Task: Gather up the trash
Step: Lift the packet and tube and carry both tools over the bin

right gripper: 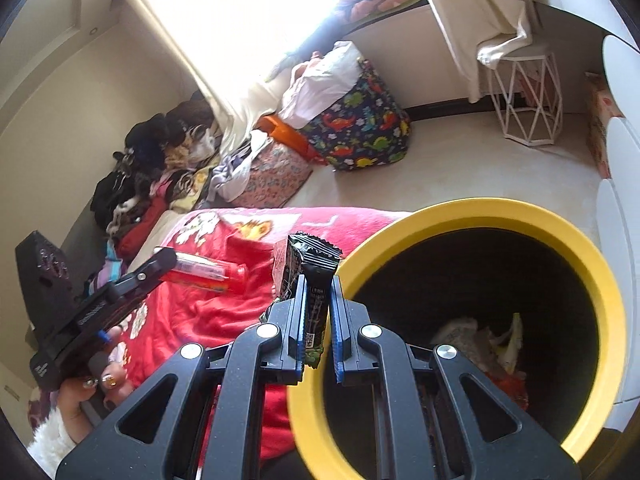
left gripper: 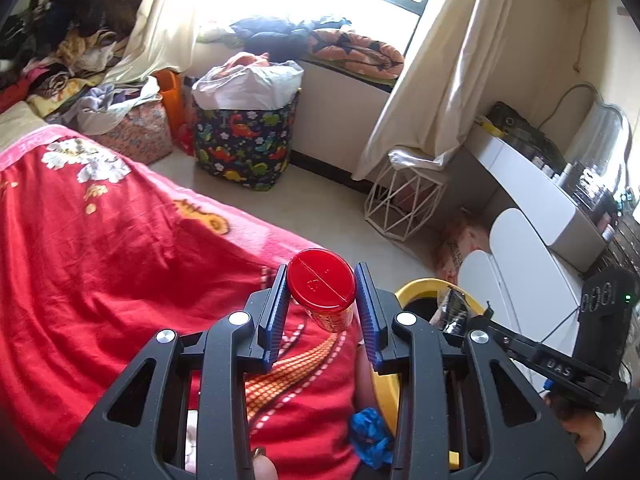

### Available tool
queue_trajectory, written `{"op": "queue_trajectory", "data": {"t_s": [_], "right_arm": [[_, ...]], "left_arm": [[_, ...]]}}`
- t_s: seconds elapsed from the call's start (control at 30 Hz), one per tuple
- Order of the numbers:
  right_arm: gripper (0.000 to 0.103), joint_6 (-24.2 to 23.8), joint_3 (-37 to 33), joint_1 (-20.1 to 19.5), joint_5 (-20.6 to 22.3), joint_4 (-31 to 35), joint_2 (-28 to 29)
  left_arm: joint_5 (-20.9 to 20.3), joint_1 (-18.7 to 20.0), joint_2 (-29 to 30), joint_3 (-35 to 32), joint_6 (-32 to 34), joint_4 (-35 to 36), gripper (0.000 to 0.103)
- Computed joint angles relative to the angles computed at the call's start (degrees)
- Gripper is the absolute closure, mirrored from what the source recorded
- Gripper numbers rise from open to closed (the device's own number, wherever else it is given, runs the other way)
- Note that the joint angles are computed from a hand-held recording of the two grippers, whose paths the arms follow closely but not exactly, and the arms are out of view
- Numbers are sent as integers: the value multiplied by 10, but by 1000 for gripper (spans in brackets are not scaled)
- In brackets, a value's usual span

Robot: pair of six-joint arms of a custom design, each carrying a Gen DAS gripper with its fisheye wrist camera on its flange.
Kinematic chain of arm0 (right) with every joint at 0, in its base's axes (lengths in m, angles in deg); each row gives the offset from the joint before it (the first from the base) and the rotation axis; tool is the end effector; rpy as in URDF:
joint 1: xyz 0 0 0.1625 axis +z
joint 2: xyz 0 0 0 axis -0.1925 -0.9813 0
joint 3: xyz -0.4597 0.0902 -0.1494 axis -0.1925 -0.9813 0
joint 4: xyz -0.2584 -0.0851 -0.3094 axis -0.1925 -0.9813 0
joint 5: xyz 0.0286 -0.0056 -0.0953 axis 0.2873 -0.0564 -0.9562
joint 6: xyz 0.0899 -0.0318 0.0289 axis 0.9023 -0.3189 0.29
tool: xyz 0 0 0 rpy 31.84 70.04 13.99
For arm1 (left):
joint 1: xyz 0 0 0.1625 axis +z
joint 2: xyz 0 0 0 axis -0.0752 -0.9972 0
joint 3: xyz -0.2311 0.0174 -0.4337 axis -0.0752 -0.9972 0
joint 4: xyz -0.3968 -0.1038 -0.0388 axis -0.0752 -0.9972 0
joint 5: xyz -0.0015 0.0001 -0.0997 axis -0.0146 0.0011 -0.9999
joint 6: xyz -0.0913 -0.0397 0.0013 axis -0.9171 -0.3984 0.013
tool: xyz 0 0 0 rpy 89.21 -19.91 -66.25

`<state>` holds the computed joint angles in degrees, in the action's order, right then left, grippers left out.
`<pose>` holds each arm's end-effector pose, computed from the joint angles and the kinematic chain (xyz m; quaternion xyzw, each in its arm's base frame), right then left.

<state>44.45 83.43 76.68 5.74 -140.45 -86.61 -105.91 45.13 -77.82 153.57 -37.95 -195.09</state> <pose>-0.0921 -0.5825 0.3073 0.1418 -0.9326 0.3259 0.0620 -0.3588 -0.5812 -0.0973 0.1427 0.8822 -0.4088 0.1850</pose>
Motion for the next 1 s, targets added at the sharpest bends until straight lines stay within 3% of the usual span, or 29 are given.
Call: {"op": "queue_trajectory", "data": {"t_s": [0.63, 1.0], "right_arm": [[93, 27, -7, -42, -24, -49, -12], [93, 51, -20, -53, -41, -45, -12]], "left_arm": [[-65, -14, 26, -47, 30, 30, 77], [-114, -18, 42, -72, 36, 76, 77]]}}
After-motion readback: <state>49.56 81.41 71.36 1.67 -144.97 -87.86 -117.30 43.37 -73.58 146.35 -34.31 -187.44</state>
